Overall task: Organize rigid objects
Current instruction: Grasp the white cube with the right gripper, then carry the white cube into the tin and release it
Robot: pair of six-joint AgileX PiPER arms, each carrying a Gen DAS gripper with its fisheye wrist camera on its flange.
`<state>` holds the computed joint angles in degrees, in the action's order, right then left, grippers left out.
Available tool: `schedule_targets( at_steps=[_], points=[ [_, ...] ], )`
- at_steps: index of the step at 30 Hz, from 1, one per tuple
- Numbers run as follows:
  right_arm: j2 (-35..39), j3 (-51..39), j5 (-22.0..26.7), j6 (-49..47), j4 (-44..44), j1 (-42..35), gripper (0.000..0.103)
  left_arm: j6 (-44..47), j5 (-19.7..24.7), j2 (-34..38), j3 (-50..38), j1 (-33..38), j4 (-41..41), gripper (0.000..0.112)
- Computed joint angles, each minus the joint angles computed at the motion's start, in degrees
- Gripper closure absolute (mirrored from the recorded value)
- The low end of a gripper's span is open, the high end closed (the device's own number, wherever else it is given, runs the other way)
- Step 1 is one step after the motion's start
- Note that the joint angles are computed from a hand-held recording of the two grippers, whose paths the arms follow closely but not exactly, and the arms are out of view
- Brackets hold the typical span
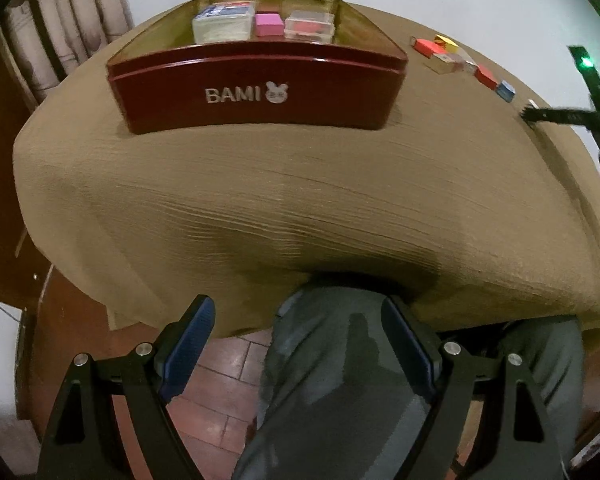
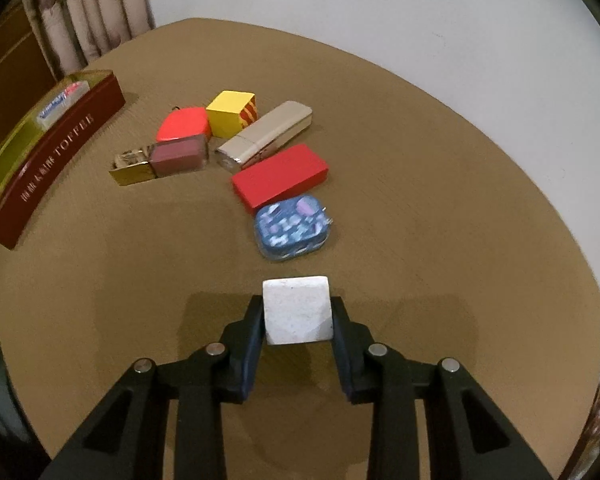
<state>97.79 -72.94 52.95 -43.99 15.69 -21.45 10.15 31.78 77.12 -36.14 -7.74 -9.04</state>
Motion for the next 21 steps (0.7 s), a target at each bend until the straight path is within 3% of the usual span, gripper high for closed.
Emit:
schedule_targets(
  at_steps=[6,12,15,18,21],
  points=[
    [-10.34,4.80,5.10,-0.39,10.81,2.48,0.071,-5.90,0.39,-3.93,-0.30,0.09,4.36,0.030],
    [-10.86,-5.53,9.84,11.05,14.49,20.10,0.071,-8.70,4.32,-7.63,-1.73,0.72,8.66,0.028],
    [-3.23,-15.38,8.95,20.51,11.12,32.86,0.071,-13.19,4.69,-10.09,-1.15,-0.23,15.30,0.027],
    [6.55,-26.73,11.68,27.64,6.38,41.27,0.071,-17.10,4.35,-12.05,-0.34,-0.81,21.25,0.024],
    [17.60,-39.62,16.00,34.99,1.77,47.60,0.071,-13.25,3.62,-12.52,-0.15,2.01,19.21,0.023]
  ],
)
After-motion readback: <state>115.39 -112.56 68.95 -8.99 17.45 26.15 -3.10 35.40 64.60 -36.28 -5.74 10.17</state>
